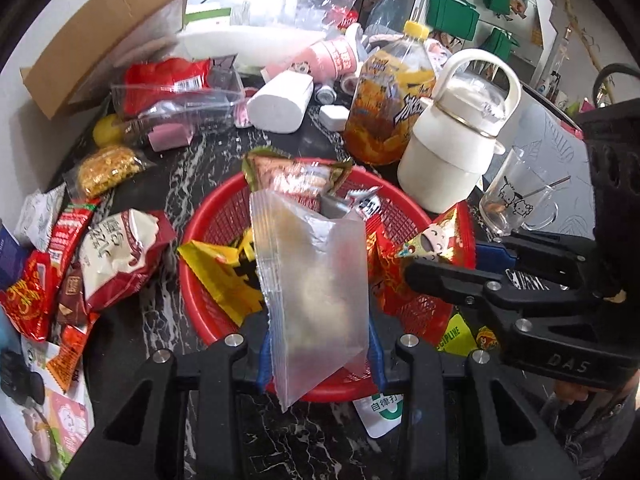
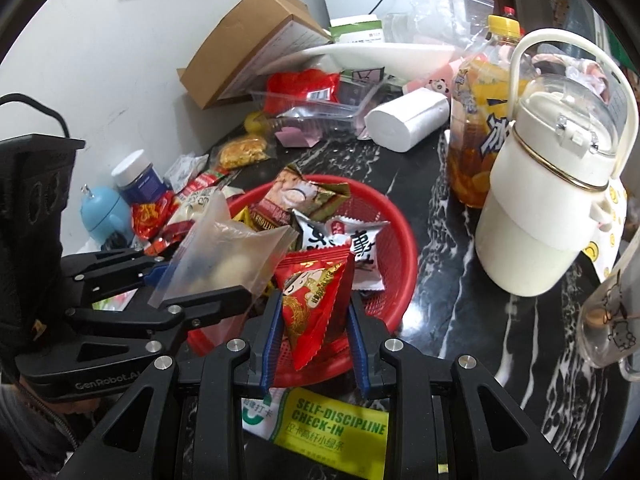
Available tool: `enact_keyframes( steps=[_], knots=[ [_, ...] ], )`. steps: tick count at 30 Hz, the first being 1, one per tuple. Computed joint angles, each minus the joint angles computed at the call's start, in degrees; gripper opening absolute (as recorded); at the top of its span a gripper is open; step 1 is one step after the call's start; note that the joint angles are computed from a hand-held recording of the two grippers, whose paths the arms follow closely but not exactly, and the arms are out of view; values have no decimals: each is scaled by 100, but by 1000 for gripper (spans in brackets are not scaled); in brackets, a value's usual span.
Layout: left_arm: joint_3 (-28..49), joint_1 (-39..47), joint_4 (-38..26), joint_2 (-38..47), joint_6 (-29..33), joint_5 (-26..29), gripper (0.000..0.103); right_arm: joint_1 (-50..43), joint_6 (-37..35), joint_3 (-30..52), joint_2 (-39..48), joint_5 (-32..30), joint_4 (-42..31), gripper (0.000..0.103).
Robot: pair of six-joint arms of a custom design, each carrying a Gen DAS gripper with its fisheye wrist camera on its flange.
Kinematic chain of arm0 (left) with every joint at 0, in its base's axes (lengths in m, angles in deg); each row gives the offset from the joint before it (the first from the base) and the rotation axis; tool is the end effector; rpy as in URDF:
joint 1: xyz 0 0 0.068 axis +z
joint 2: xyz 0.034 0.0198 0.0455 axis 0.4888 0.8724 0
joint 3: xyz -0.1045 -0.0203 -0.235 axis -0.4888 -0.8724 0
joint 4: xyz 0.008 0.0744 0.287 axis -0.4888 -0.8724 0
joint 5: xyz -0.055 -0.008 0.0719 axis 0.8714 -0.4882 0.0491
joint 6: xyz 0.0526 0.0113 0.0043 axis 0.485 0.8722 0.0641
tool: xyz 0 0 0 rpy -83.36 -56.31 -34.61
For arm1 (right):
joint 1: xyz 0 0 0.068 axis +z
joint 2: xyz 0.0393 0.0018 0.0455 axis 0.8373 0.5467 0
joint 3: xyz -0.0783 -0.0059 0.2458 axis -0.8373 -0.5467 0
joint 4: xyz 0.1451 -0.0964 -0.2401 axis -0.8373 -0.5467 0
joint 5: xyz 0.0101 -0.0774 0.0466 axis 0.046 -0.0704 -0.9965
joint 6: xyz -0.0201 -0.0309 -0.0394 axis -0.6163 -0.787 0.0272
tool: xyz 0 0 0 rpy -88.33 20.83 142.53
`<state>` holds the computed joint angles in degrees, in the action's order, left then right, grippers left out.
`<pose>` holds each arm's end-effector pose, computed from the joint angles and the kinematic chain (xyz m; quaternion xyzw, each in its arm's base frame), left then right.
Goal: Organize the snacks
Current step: 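Lower both packets into the red basket and open both grippers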
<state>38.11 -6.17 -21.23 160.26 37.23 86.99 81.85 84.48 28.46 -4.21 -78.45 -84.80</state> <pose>0.2811 -0.2005 0.1496 0.1573 0.9281 -0.1525 0.3010 0.2724 0.1320 0.1598 -0.1382 0.9195 0.1680 0.3276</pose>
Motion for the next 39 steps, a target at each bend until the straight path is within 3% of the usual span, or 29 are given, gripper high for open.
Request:
enact_keyframes(
  steps=[19,20,22,24,29,39],
  knots=[
    [79,49,-332,-48,-23,-35,38,29,-180,361,413,-127,-377,33],
    [95,48,-356,-37,-18,-42,39,21,-166,360,386,-120,-397,34],
    [136,34,-408,-11,19,-85,43,28,-137,342,301,-27,-440,50],
    [165,-17,-470,3,0,-253,53,33,-137,298,197,47,-429,59],
    [164,-97,-564,-106,-89,-495,64,72,-138,252,-3,330,-539,61],
    [34,-184,-676,-633,-124,-685,64,31,-73,75,-554,464,-649,61]
  ],
)
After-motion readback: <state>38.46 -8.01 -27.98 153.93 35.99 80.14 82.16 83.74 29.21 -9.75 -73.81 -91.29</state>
